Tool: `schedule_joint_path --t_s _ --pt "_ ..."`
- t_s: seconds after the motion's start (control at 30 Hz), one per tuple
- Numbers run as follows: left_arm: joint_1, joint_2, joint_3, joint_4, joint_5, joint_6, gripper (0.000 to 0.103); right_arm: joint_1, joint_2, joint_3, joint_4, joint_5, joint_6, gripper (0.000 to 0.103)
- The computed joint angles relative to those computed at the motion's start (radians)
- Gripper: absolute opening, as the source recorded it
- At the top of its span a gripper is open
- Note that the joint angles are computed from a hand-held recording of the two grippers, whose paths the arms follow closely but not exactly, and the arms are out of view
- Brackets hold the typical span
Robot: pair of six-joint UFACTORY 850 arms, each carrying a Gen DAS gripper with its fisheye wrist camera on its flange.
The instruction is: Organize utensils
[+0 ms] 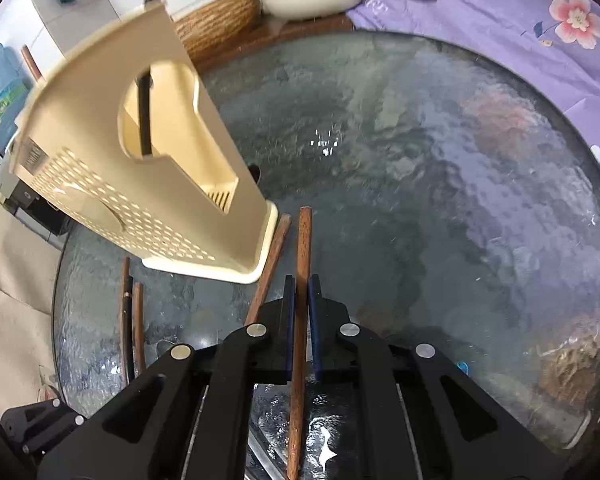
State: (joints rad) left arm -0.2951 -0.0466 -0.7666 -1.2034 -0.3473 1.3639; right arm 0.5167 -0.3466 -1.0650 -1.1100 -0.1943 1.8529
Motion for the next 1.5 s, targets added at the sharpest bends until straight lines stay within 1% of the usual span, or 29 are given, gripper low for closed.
schedule_joint_path --t_s 0.1,0.17,0.23,0.27,0.3,0.47,0.6,0.7,0.8,1.0,1.1,1.3,1.5 --pt "0.014 0.015 0.002 -0.029 -0.020 0.024 0.015 0.004 0.030 0.031 -0.225 -0.016 0.221 0.007" --pt "0.020 0.027 0.003 -0.041 -0.031 0.034 0.015 0.019 0.058 0.056 -0.351 -0.046 0.343 0.007" --pt "0.027 0.043 0.008 -0.049 -0.044 0.041 0.015 0.032 0.086 0.082 -0.458 -0.085 0.439 0.007" --pt "0.026 0.050 0.013 -0.059 -0.046 0.049 0.015 0.039 0.097 0.090 -0.488 -0.095 0.468 0.007" --pt "0.028 0.058 0.019 -0.071 -0.051 0.061 0.015 0.046 0.116 0.109 -0.556 -0.106 0.533 0.007" --pt "0.042 0.097 0.032 -0.109 -0.080 0.103 0.015 0.091 0.204 0.184 -0.721 -0.180 0.669 0.007" --pt "0.039 0.138 0.062 -0.185 -0.072 0.185 0.015 0.128 0.272 0.244 -0.835 -0.236 0.759 0.007" --pt "0.037 0.173 0.078 -0.224 -0.067 0.224 0.015 0.148 0.321 0.285 -0.896 -0.256 0.818 0.007" --pt "0.049 0.186 0.080 -0.236 -0.081 0.233 0.015 0.170 0.360 0.312 -0.901 -0.281 0.815 0.007" --pt "0.064 0.210 0.090 -0.254 -0.093 0.242 0.014 0.197 0.418 0.351 -0.929 -0.290 0.835 0.007" --pt "0.065 0.217 0.091 -0.256 -0.089 0.241 0.014 0.211 0.440 0.365 -0.943 -0.297 0.846 0.007" --pt "0.083 0.224 0.081 -0.241 -0.109 0.221 0.014 0.240 0.477 0.374 -0.936 -0.314 0.819 0.007" --pt "0.091 0.236 0.072 -0.238 -0.116 0.220 0.014 0.262 0.495 0.364 -0.922 -0.325 0.782 0.007"
